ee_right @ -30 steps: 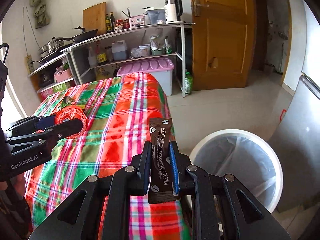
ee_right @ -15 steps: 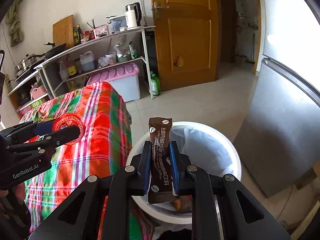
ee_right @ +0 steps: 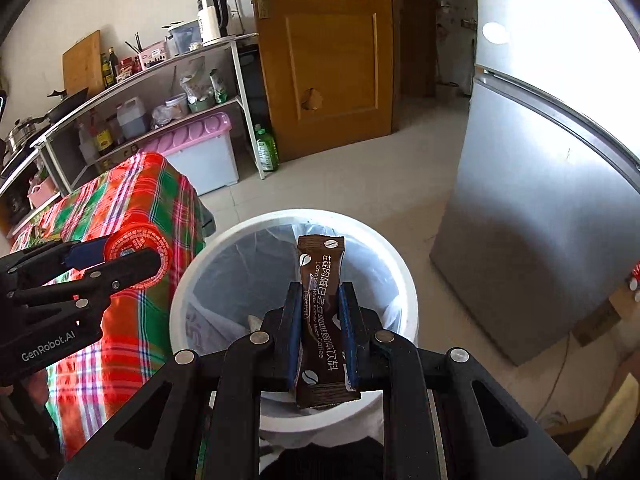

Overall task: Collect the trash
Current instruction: 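Carry brown wrapper and clear cup over the bin and open both tools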

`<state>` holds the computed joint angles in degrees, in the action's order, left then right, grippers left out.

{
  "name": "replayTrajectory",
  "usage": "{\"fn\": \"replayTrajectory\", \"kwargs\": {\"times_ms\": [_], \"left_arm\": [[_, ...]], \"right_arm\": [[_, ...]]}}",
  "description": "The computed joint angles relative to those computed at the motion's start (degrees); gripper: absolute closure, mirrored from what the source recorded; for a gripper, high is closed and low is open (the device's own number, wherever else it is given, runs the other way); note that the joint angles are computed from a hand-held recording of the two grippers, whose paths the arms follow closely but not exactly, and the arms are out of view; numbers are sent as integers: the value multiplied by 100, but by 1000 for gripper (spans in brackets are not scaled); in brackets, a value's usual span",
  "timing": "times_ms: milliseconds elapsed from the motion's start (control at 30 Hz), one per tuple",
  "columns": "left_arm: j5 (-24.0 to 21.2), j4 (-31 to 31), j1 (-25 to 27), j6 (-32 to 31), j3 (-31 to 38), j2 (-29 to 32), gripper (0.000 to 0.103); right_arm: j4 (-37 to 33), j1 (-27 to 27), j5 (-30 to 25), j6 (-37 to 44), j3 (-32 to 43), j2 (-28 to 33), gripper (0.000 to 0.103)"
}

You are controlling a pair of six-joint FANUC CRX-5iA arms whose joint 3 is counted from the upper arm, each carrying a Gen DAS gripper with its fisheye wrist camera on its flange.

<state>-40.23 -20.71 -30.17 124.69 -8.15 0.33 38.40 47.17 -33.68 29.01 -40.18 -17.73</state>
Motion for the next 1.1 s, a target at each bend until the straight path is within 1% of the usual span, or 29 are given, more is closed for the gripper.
{"fn": "replayTrajectory", "kwargs": {"times_ms": [200, 300, 400, 433, 467, 500, 533, 600, 633, 667, 867, 1100], "left_arm": [[-87, 152, 12, -115, 124, 273, 56], [-95, 340, 77, -225, 127, 337, 56], [-236, 37, -44, -55, 232, 383, 55], [-235, 75, -35, -72, 227, 387, 54], [-191, 197, 9, -149, 184, 376, 49], [-186, 240, 27, -158, 169, 371, 41], [-203, 211, 21, -111, 171, 371, 39], [-198, 251, 36, -118, 155, 365, 39], [-214, 255, 39, -105, 157, 366, 39], [-230, 226, 32, -71, 176, 382, 38], [-222, 218, 40, -18, 116, 304, 36], [-236, 53, 48, 172, -91, -17, 34]], "right_arm": [[-393, -151, 40, 390, 135, 288, 84], [-651, -210, 78, 623, 200, 385, 84], [-663, -233, 123, 628, 202, 433, 84], [-644, -227, 123, 610, 209, 456, 83], [-574, -226, 127, 556, 192, 471, 83], [-498, -219, 113, 491, 167, 475, 82], [-456, -213, 91, 451, 159, 480, 81], [-404, -214, 95, 360, 125, 466, 74], [-408, -220, 109, 344, 102, 439, 68], [-387, -220, 119, 309, 85, 429, 64], [-316, -210, 64, 185, 63, 408, 64], [-137, -84, 40, 28, -10, 258, 63]]}}
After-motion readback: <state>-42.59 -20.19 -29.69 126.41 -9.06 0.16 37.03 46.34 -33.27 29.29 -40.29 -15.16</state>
